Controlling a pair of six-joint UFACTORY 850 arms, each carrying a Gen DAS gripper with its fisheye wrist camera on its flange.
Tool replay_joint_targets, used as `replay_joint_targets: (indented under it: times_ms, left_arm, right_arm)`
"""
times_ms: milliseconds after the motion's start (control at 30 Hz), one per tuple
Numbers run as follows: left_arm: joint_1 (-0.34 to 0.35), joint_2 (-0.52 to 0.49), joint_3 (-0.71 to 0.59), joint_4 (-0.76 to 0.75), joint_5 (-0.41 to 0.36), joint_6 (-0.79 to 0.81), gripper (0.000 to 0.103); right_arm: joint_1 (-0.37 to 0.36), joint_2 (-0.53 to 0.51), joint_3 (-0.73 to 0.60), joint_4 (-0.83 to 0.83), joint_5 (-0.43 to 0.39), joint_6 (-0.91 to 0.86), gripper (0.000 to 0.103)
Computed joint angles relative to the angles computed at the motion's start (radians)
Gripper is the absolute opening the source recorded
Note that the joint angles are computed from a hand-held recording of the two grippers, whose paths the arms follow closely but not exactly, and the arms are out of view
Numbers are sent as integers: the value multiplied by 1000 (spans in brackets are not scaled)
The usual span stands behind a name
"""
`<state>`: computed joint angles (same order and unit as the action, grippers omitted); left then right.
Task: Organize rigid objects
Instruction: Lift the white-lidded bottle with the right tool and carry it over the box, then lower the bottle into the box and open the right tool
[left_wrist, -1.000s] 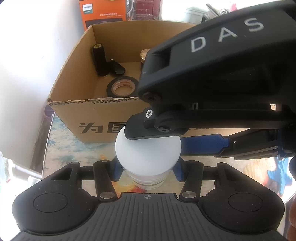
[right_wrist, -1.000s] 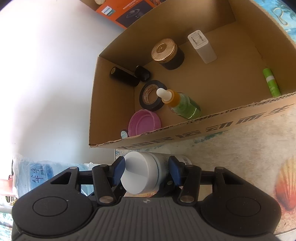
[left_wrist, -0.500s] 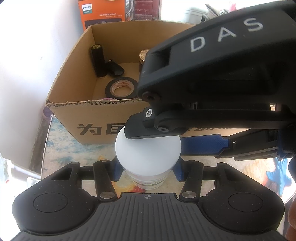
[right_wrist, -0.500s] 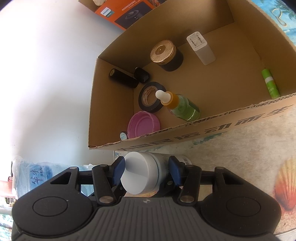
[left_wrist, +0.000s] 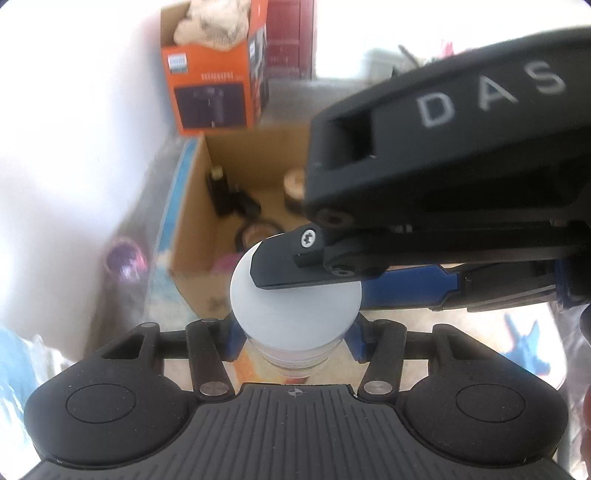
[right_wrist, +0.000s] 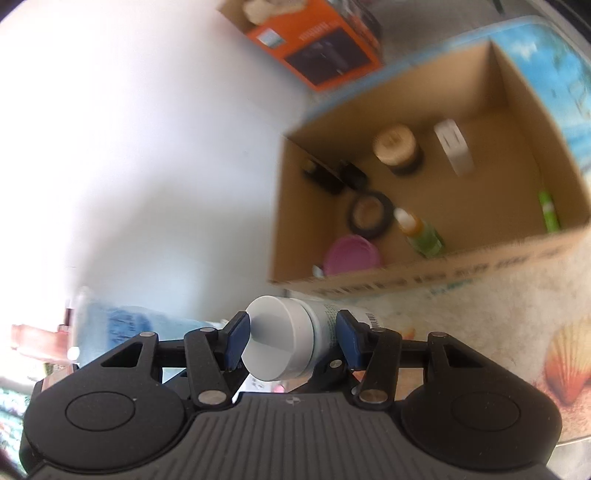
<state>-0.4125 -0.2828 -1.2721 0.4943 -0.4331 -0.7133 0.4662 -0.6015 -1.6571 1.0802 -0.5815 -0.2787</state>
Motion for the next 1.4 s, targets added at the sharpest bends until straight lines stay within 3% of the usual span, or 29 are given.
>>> replay_joint_targets:
  times_ms: [267,400,533,800,1000,1400]
  left_arm:
    - [-38,-20,-102,303,40,-242,52]
    - [-37,-99,-188,242,83,-179,52]
    - [-35,-199,-285,46,95,5,52]
    - [-14,-392,-473,-265,22,263,52]
    - [12,-461,-525,-365,-11,367,53]
    - [4,-533,-609,-336,-117,344,55]
  right_arm:
    - [-26,57,-16,120,106,-183,55]
    - [-54,29,-49,95,140,-164,55]
    - [-85,-18,-80,38,144,-108,55]
    - [-130,-183,-228,-108,39,18,55]
    - [-150,-290,-358,-189,-69,84,55]
    - [-161,-419,-529,-317,-215,200,55]
